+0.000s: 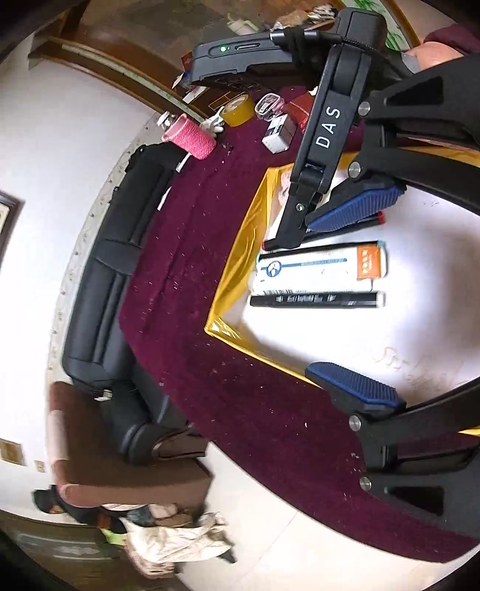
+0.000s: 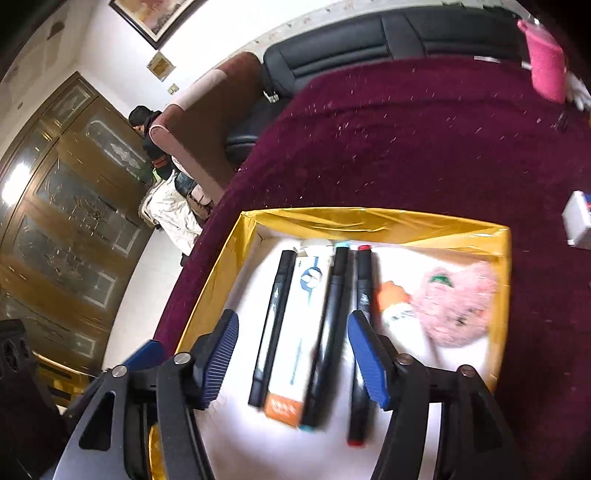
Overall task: Organize objects
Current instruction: 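Carry marker and cream box into the tray and open both tools, then withdraw both tools from the tray toward the table items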
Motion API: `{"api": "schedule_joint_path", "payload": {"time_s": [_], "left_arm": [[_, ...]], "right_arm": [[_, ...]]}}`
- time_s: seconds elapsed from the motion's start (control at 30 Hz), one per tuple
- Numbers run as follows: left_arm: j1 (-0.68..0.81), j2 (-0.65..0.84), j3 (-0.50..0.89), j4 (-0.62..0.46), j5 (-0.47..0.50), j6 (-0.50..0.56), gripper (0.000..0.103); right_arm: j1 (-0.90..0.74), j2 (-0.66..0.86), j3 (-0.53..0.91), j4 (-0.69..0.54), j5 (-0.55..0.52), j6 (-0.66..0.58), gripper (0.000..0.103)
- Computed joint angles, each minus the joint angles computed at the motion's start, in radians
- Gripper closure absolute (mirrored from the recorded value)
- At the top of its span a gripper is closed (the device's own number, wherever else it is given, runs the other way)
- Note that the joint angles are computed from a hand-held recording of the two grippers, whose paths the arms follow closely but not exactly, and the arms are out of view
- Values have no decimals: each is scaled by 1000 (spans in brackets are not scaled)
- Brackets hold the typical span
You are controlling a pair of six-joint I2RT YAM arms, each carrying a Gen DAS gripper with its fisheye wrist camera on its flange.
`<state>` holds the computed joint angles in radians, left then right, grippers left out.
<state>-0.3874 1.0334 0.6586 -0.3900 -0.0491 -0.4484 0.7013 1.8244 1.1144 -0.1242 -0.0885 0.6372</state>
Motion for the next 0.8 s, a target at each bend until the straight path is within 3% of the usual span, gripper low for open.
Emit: {"api": "schedule_joint_path", "payload": {"time_s": [0.2,0.4,0.57,0.8], "left_arm": [[-308,-62,42,-104,-317,-68,19],[-586,30,130,-197,-582,-195,15],[-743,165,230,-271,-712,-263,15],[-853,341,372,-335,-774,-304,15]], "right_arm": [[6,-198,-212,63,101,1,25],[-8,-423,-427,88,181,6,19],[-25,-606,-564,63,242,0,15],[-105,-854,-691,-39,271,-46,13]]}}
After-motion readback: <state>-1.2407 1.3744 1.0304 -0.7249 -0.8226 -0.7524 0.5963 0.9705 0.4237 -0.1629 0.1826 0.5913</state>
